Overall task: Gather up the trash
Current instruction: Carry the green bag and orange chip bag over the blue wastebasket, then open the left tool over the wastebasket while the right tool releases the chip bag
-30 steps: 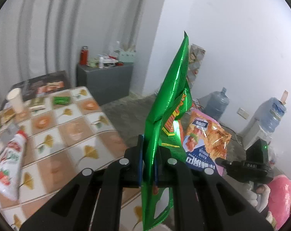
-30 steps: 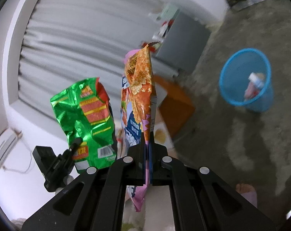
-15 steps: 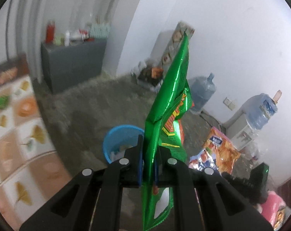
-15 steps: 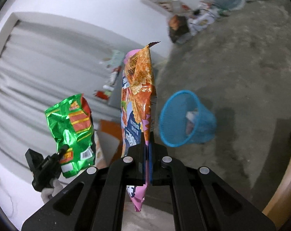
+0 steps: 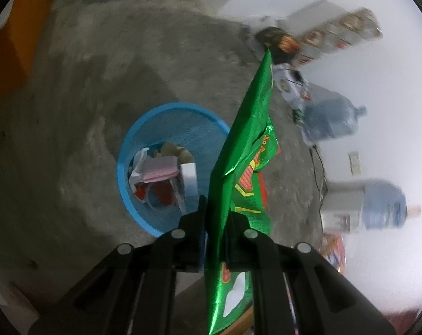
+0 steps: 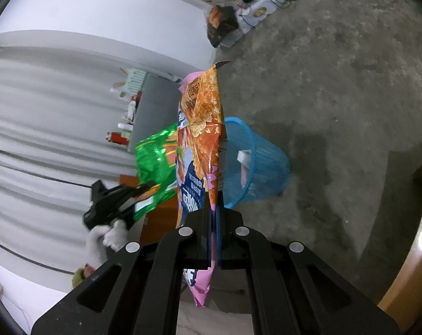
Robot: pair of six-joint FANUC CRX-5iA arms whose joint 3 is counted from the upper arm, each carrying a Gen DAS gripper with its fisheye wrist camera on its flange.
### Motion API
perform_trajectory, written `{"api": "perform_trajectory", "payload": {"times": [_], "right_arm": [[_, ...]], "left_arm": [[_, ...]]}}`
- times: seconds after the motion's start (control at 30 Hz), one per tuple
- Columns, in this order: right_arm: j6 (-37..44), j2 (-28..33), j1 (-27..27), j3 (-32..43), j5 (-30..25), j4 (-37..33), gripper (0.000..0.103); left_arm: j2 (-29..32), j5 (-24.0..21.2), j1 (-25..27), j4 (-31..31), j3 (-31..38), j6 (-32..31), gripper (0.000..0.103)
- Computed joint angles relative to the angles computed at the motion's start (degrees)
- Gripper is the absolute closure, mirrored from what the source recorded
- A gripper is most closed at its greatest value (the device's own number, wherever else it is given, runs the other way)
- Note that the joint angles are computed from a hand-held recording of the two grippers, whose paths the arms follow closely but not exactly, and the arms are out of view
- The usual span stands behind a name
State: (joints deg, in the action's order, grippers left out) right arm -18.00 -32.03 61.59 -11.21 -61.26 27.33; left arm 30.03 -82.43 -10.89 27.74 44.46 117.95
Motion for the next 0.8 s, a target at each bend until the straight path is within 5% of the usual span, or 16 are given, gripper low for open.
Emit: {"api": "perform_trajectory", "payload": {"times": [0.07,0.3,0.6,0.7,0.77,0.8], "right_arm": [[0.7,0.3,-0.7,0.2,0.0,-1.4,0.102],[8.9,3.9,-6.9,3.3,2.0,-9.6,0.102],[31.9,19.5,-19.1,18.2,3.8,-26.9,0.100],[37.9,26.6,-21.7,24.3,1.9,-31.2,0.090],[40.0,30.9,-22.5,27.7,-1.3,-31.9,0.058],[40.5,33.1,-22.6,29.0,-2.9,-31.8,0.054]], "left_arm": [[1.8,-0.8,-0.1,-0.9,0.5,1.7,0.092],[5.3,-5.5,-0.7,-7.1,5.0,5.7,0.057],[1.9,-6.7,-0.3,-10.2,9.6,4.5,0.056],[2.6,-9.4,0.1,-10.2,15.7,3.1,0.053],[2.4,-12.1,0.4,-10.8,19.2,0.9,0.051],[1.1,-12.5,0.9,-10.6,19.0,-0.7,0.050]]}}
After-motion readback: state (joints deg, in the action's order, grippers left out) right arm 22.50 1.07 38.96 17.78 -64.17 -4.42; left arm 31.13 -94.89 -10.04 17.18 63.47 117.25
